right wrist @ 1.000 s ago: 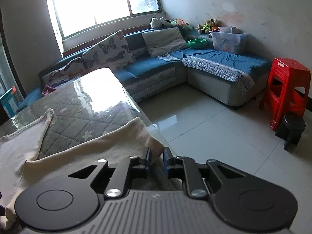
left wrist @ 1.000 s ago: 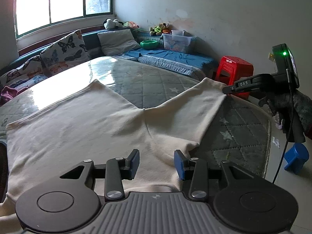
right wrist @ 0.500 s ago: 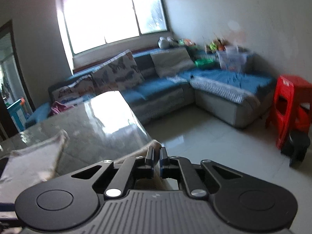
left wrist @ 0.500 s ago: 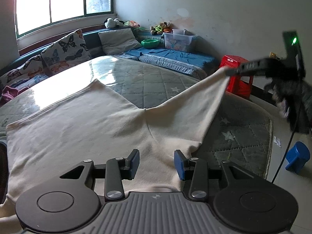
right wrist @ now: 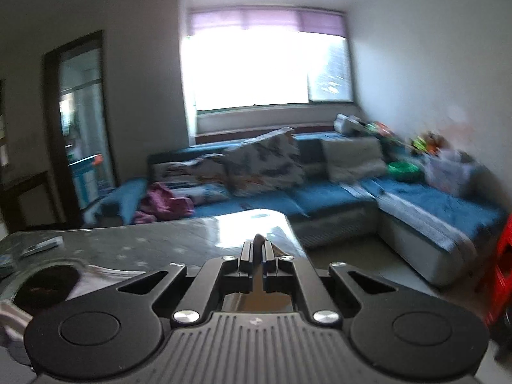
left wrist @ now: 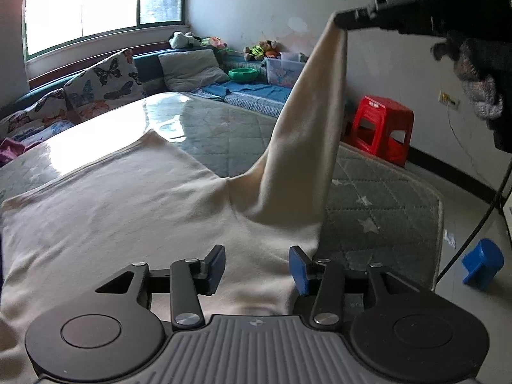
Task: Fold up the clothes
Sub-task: 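Lay the lifted sleeve across the shirt body and open the right gripper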
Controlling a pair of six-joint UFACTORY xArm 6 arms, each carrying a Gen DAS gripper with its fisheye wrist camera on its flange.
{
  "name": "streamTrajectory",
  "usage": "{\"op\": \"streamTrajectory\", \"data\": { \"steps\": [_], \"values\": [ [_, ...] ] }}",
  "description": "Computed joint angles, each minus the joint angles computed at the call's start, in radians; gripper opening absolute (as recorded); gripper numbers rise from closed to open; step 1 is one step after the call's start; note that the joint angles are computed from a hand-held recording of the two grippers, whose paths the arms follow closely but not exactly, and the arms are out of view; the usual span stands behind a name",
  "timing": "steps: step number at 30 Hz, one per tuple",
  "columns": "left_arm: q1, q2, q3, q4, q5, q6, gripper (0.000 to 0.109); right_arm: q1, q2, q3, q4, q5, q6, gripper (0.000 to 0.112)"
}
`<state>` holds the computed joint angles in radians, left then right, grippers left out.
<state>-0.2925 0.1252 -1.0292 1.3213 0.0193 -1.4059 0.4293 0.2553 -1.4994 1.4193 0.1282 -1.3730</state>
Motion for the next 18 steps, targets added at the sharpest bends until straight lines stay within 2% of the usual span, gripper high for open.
{"op": "streamTrajectory", "data": {
  "steps": [4, 8, 13, 18],
  "values": [
    [0.040, -0.111, 0.077, 0.218, 0.022, -0.253, 0.052, 0.063, -0.014, -0.014, -0.079, 0.053, 0.020, 0.004],
    [0.087, -0.250, 0.201, 0.304, 0.077, -0.390, 0.053, 0.142, 0.015, -0.051, -0.177, 0.108, 0.061, 0.004],
    [0.141, -0.418, 0.360, 0.298, 0.141, -0.460, 0.053, 0.236, 0.075, -0.068, -0.329, 0.181, 0.153, 0.004],
    [0.183, -0.532, 0.479, 0.191, 0.175, -0.404, 0.053, 0.320, 0.168, -0.090, -0.488, 0.240, 0.267, 0.004]
  ]
}}
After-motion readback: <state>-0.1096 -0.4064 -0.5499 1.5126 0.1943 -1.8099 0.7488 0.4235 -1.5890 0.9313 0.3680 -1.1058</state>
